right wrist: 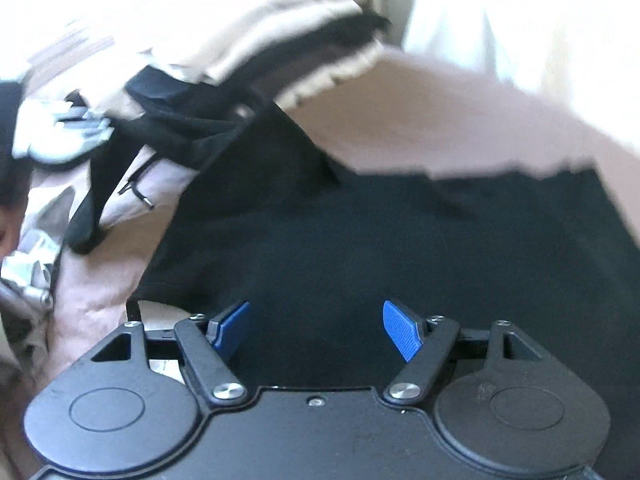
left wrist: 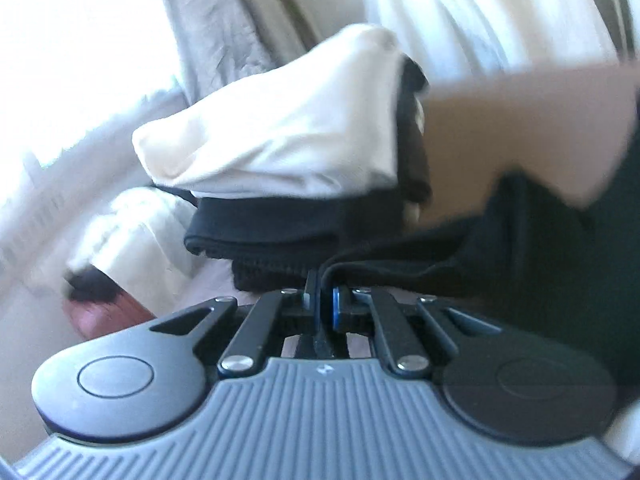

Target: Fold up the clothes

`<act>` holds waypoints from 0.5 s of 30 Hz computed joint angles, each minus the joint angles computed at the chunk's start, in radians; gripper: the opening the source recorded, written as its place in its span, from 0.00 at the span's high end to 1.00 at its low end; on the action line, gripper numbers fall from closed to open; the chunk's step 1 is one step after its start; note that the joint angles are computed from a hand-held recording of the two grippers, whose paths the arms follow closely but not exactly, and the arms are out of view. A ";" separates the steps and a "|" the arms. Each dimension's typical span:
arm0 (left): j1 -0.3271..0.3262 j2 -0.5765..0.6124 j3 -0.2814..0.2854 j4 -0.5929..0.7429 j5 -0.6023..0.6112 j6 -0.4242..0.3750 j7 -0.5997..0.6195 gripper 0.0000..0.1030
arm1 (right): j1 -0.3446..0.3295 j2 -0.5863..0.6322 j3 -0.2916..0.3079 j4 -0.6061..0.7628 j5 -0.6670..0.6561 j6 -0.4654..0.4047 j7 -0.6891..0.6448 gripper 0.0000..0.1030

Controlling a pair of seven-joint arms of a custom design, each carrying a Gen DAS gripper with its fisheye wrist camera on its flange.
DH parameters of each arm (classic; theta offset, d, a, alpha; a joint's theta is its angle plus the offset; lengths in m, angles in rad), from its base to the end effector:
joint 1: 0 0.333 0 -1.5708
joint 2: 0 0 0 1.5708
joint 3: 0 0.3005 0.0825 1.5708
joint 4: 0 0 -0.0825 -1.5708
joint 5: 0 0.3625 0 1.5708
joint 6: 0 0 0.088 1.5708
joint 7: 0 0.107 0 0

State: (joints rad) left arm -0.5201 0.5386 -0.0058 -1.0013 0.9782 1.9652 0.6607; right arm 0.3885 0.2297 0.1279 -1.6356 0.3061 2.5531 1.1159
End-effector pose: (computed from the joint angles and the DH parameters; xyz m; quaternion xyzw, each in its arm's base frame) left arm 0.6402 -0.3076 0.6097 -0.6689 0.5527 -0.1548 0.4724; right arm 0.5758 0.3123 0.5541 -0.8580 0.3668 -0.1294 0.3353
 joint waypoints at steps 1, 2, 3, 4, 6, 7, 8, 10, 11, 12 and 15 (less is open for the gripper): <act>0.019 -0.028 0.003 -0.052 0.010 0.073 -0.038 0.95 | 0.007 -0.004 -0.004 -0.012 -0.031 0.025 -0.013 0.17; 0.030 -0.033 0.003 -0.069 0.018 0.109 -0.055 0.95 | 0.019 -0.011 -0.010 -0.040 -0.071 0.060 -0.012 0.16; 0.031 -0.023 0.002 -0.059 0.018 0.106 -0.056 0.95 | 0.033 -0.018 -0.018 -0.071 -0.117 0.097 -0.003 0.16; 0.032 -0.013 0.001 -0.049 0.017 0.103 -0.056 0.95 | 0.040 -0.021 -0.023 -0.096 -0.148 0.116 0.009 0.16; 0.036 -0.028 0.006 -0.084 0.019 0.121 -0.108 0.95 | 0.036 -0.029 -0.018 -0.134 -0.147 0.121 0.012 0.17; 0.039 -0.043 0.007 -0.112 0.023 0.133 -0.145 0.95 | 0.021 -0.037 -0.006 -0.147 -0.103 0.110 -0.008 0.17; 0.048 -0.067 0.006 -0.152 0.028 0.161 -0.197 0.95 | 0.008 -0.044 0.004 -0.159 -0.058 0.098 -0.028 0.17; 0.080 -0.138 0.003 -0.259 0.045 0.256 -0.343 0.95 | -0.014 -0.057 0.017 -0.182 0.029 0.070 -0.067 0.16; 0.098 -0.170 0.000 -0.305 0.057 0.301 -0.416 0.95 | -0.020 -0.057 0.019 -0.180 0.064 0.056 -0.077 0.16; 0.116 -0.202 -0.002 -0.355 0.083 0.361 -0.488 0.95 | -0.030 -0.053 0.020 -0.170 0.104 0.036 -0.090 0.16; 0.142 -0.242 -0.020 -0.418 0.202 0.476 -0.575 0.95 | -0.046 -0.046 0.011 -0.157 0.172 0.005 -0.082 0.16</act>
